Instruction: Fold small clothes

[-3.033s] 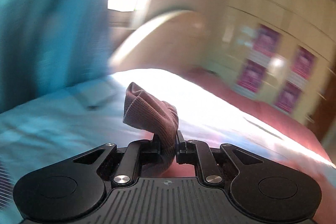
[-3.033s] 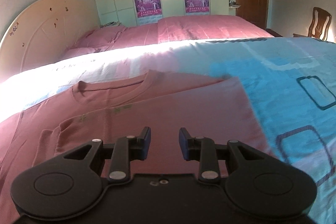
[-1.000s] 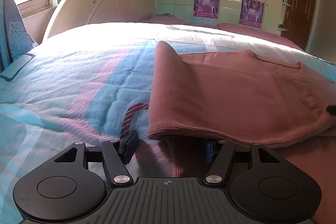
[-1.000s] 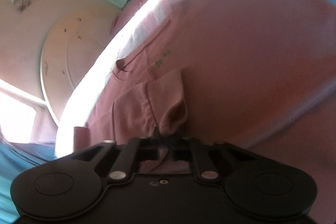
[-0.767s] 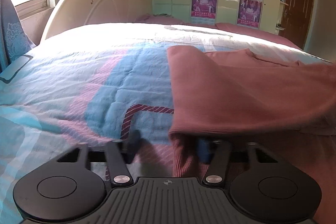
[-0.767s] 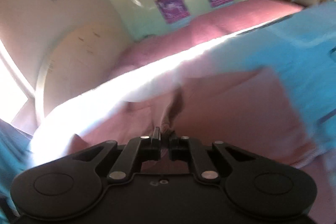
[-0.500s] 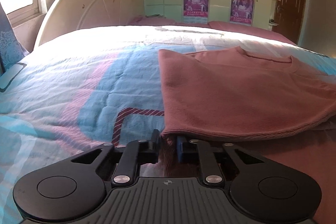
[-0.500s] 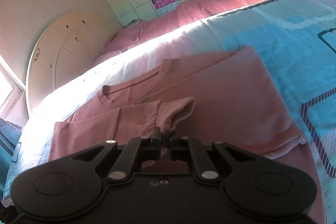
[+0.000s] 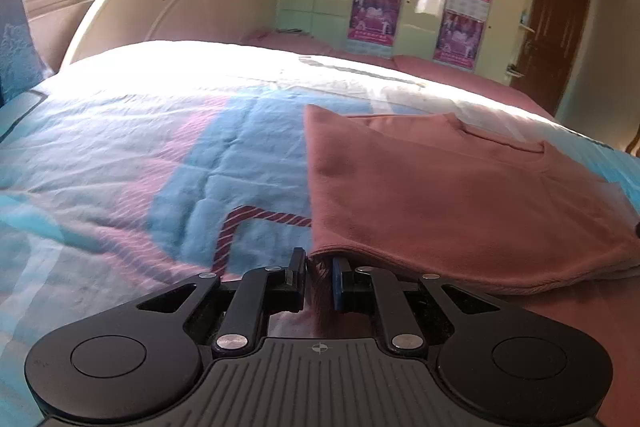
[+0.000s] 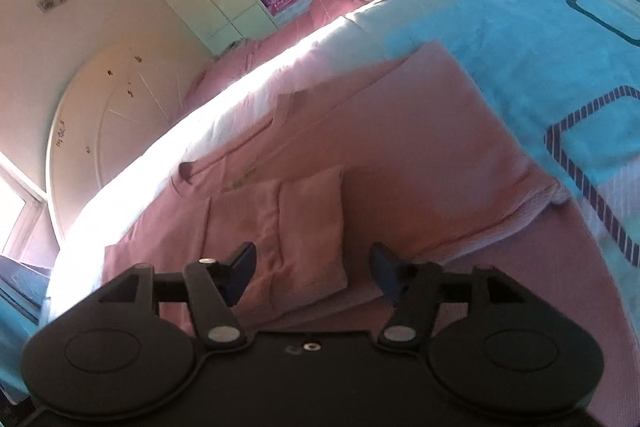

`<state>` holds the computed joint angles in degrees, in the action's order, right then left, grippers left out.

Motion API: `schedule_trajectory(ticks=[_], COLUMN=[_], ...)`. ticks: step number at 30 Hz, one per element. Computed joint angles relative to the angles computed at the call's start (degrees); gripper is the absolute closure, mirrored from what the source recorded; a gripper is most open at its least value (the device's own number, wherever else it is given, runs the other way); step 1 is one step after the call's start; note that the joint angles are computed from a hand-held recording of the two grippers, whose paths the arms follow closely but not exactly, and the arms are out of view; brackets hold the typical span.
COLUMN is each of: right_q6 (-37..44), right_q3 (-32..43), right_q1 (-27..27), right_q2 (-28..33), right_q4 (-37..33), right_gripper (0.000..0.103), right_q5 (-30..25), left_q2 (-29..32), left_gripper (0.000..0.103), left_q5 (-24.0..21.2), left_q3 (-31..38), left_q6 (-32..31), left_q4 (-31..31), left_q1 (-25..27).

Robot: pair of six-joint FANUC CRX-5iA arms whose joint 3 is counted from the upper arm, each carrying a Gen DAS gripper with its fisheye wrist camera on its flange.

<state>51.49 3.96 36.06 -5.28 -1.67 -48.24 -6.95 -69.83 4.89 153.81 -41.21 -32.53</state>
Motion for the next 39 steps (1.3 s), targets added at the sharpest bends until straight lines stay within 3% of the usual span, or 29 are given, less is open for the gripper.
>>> schedule_trajectory(ticks=[1, 2, 4, 6, 8, 10, 12, 13, 14, 15, 16, 18, 22, 25, 28, 33, 34, 35, 37, 39], right_q6=[1.58, 3.0, 5.62, 6.06, 6.04, 5.26, 6.23, 5.29, 3.17, 0.93, 1.47, 2.27, 3.03, 3.84, 4.62, 5.27, 4.69, 4.24, -0.42, -5.24], right_q3=[1.15, 1.88, 3.69, 0.93, -1.78, -1.84, -0.13, -0.13, -0.98, -2.37, -2.42, -1.19, 0.56, 2.54, 3.66, 5.75, 5.56, 5.18, 2.63, -0.72], right_q1=[-0.67, -1.21, -1.58, -0.08, 2.06, 3.23, 2.54, 2.27, 2.52, 2.94, 2.41, 1.29, -0.83, -1.72, -2.17, -2.04, -1.52, -0.98, 1.21, 3.08], right_q2=[0.72, 1.24, 2.72, 0.63, -1.32, -0.38, 1.5, 1.23, 0.44, -0.45, -0.94, -0.45, 1.4, 3.83, 5.4, 7.32, 7.45, 7.41, 6.84, 5.49], right_q4=[-1.7, -3.1, -4.34, -1.47, 3.07, 6.37, 4.93, 4.92, 6.65, 9.11, 8.56, 7.16, 4.74, 2.04, 0.96, 0.87, 2.4, 3.94, 11.79, 19.29], right_gripper=[0.057, 0.072, 0.096, 0.096, 0.096, 0.095, 0.095, 0.087, 0.08, 0.08, 0.08, 0.08, 0.078, 0.052, 0.064, 0.086, 0.094, 0.095, 0.096, 0.096], right_q5=[-1.04, -1.56, -3.61, 0.38, 3.38, 0.54, -3.17, -2.77, -1.57, 0.32, 1.34, 1.1, 2.05, 2.53, 3.0, 1.01, 0.81, 0.84, 1.92, 4.18], left_q2=[0.0, -0.05, -0.73, -1.95, -1.71, -0.77, -1.08, -2.0, -3.38, -4.27, -4.92, -6.53, -6.15, -3.45, 0.51, 6.03, 6.65, 7.37, 5.72, 5.66], left_gripper=[0.092, 0.093, 0.095, 0.095, 0.095, 0.095, 0.087, 0.072, 0.043, 0.03, 0.021, 0.021, 0.023, 0.033, 0.041, 0.042, 0.059, 0.095, 0.096, 0.096], left_q5=[0.33, 0.65, 0.8, 0.76, 1.04, 0.55, 1.37, 2.75, 4.18, 4.06, 3.11, 4.02, 11.49, 20.27, 25.56, 30.76, 31.33, 30.95, 36.78, 37.25], left_q3=[-0.13, -0.34, -1.07, -2.19, -2.51, -1.97, -1.78, -2.51, -3.57, -4.04, -4.1, -4.97, -5.68, -5.75, -5.07, -4.66, -4.45, -3.77, -7.44, -7.9], left_q6=[0.48, 1.34, 6.78, 12.45, 9.27, 6.34, 2.54, 0.27, -1.32, -0.64, 1.27, 3.65, 2.14, -3.73, -11.33, -23.69, -25.57, -27.8, -29.35, -30.51], left_q4=[-0.02, 0.25, -1.48, -4.02, -1.68, -0.62, 2.4, 4.47, 6.35, 5.56, 2.97, 0.25, 2.94, 9.64, 17.62, 29.07, 29.99, 30.96, 34.73, 35.16], left_q1=[0.11, 0.45, -0.17, -1.35, -0.19, 0.18, 1.97, 3.23, 4.41, 3.99, 2.58, 1.85, 8.34, 16.11, 22.03, 27.05, 27.4, 27.6, 28.97, 29.19])
